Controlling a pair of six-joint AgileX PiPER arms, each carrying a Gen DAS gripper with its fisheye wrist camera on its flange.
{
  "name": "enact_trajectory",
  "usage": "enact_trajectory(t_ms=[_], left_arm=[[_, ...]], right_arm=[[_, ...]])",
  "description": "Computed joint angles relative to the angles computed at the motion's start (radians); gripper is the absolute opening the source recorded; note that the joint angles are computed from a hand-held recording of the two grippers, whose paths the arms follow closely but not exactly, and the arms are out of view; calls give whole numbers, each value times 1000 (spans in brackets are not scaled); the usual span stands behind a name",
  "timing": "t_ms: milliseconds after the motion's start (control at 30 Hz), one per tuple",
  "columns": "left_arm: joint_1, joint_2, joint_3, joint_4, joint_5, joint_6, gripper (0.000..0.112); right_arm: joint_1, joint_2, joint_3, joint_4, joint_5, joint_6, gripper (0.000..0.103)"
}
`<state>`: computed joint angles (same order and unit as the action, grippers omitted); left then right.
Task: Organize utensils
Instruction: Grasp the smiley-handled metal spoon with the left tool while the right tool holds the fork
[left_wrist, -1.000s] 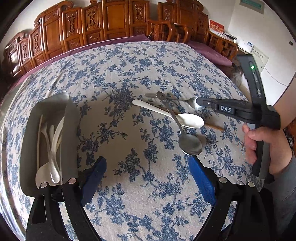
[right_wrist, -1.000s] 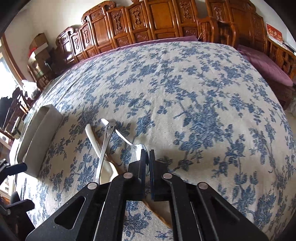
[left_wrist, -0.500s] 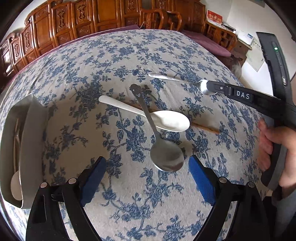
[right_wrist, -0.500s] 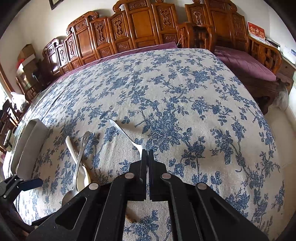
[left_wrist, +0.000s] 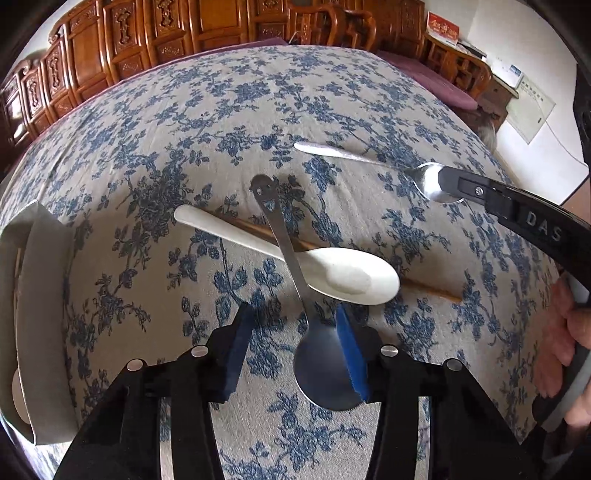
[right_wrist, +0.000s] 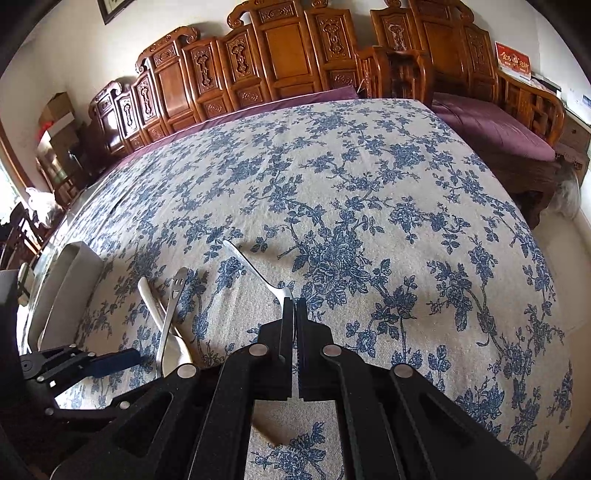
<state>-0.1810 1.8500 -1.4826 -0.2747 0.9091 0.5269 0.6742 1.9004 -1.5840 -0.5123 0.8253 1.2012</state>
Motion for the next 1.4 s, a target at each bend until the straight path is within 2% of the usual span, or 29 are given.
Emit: enact_trajectory(t_ms=[100, 200, 267, 333, 733, 1100, 1400], left_arm=[[-13, 16, -22, 23, -2, -25, 40], [-27, 12, -9, 59, -36, -44, 26], [-23, 13, -11, 49, -32, -34, 11], [-18, 14, -17, 53, -21, -37, 5], [75, -29, -9, 10, 16, 49, 5], [216, -68, -67, -70, 100, 168, 5], [314, -65, -144, -108, 172, 229, 5]], right_arm=[[0, 1, -2, 0, -2, -3, 2], [3, 4, -7, -2, 2, -4, 2], [4, 6, -8, -5, 5, 0, 2], [5, 9, -14, -6, 14, -2, 2], [63, 23, -50, -74, 95, 58, 2], [170, 66, -168, -142, 236, 71, 2], [245, 91, -236, -154, 289, 101, 2]])
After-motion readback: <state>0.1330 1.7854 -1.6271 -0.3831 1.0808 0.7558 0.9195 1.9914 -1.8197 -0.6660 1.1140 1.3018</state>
